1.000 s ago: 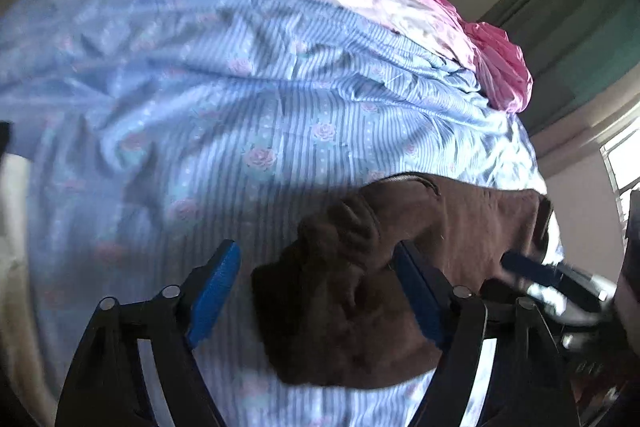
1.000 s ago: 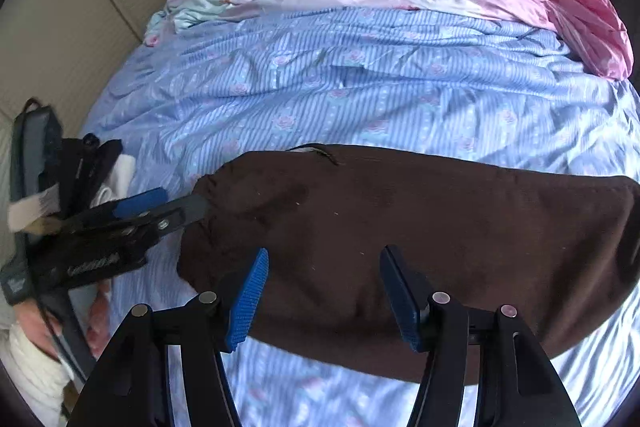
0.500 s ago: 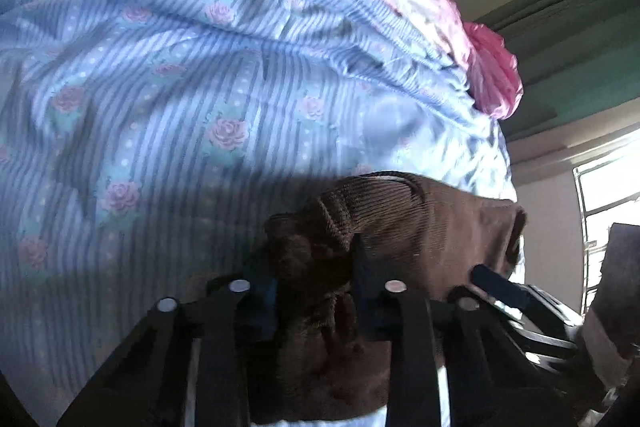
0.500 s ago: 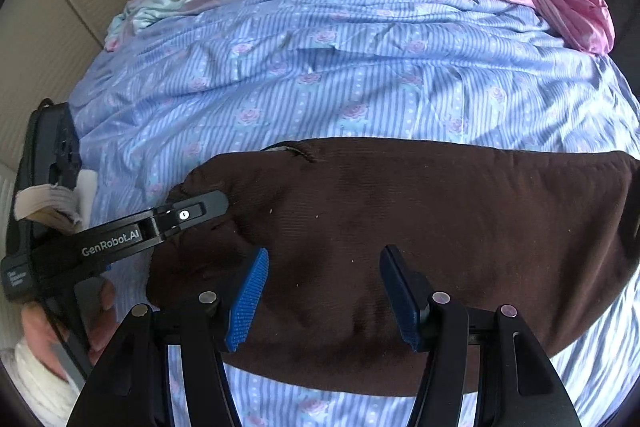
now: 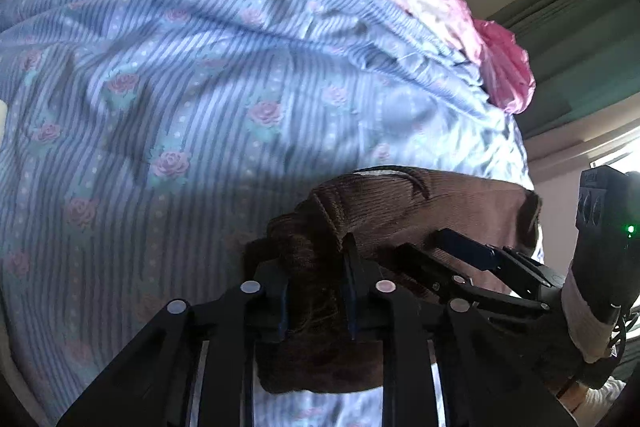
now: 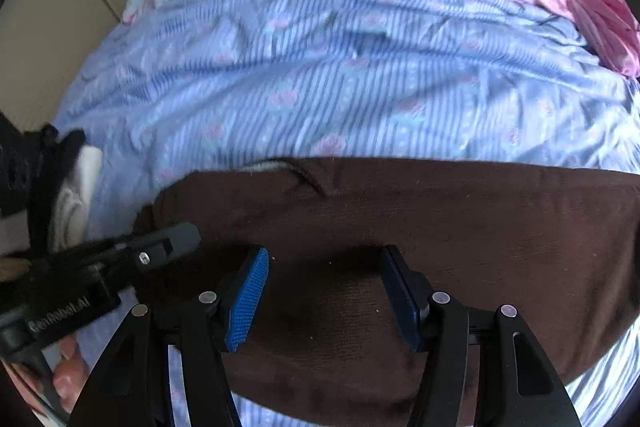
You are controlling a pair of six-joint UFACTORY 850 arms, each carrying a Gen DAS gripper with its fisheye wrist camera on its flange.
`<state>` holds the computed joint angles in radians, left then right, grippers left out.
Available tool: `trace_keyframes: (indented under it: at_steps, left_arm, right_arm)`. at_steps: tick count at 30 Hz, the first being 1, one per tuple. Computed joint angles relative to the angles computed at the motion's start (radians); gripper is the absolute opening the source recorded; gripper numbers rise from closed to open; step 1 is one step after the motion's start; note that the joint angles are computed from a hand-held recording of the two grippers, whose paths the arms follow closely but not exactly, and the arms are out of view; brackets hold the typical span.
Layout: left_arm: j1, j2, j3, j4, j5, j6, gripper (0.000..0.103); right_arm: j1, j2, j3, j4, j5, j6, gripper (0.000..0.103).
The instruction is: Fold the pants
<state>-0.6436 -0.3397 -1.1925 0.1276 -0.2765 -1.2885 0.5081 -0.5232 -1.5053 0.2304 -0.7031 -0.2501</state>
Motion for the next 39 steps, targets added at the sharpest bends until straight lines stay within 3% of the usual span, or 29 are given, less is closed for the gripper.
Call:
trace_keyframes:
  at_steps: [2,4,9,11,12,17,23,29,31,33,34,37,39]
  left_arm:
    - [0.001,-0.011,-0.007,0.005,-0.025,-0.005,0.033]
    - [0.0,-0.016,-0.021,0.03,-0.075,-0.035,0.054]
    - [-0.032,0.035,-0.027,0.166,-0.193,-0.175,0.066]
    - [-0.085,0.039,-0.07,0.304,-0.342,-0.271,0.066]
    - [-0.102,0.042,-0.082,0.321,-0.374,-0.269,0.066]
    - [-0.187,0.038,-0.129,0.311,-0.417,-0.263,0.066]
    - [-0.316,-0.12,-0.358,0.402,-0.596,-0.224,0.066]
    - [-0.359,-0.288,-0.576,0.401,-0.623,-0.123,0.066]
    - [-0.362,-0.365,-0.679,0.387,-0.667,-0.043,0.066]
    - [-0.362,-0.445,-0.794,0.378,-0.728,0.025,0.066]
    - [-0.363,-0.476,-0.838,0.369,-0.745,0.037,0.066]
    - [-0.351,-0.516,-0.887,0.327,-0.726,0.018,0.063]
    - [-0.341,-0.516,-0.872,0.281,-0.655,-0.036,0.056]
  right_arm:
    - [-0.005,-0.012,-0.008,0.013,-0.007,-0.009,0.059]
    - [-0.01,-0.019,-0.019,0.019,-0.024,-0.013,0.059]
    - [-0.041,0.04,0.016,0.05,-0.022,-0.029,0.059]
    - [-0.073,0.099,0.065,0.092,-0.006,-0.06,0.059]
    - [-0.089,0.121,0.084,0.105,-0.004,-0.074,0.059]
    - [-0.177,0.253,0.206,0.109,-0.001,-0.11,0.059]
    - [-0.285,0.371,0.328,0.129,-0.031,-0.292,0.059]
    - [-0.365,0.389,0.386,0.189,-0.065,-0.535,0.059]
    - [-0.388,0.373,0.391,0.227,-0.079,-0.612,0.058]
    - [-0.402,0.338,0.385,0.251,-0.092,-0.67,0.054]
    - [-0.404,0.322,0.382,0.254,-0.099,-0.684,0.048]
    - [-0.413,0.269,0.362,0.269,-0.113,-0.714,0.042]
    - [-0.42,0.239,0.343,0.275,-0.121,-0.717,0.04]
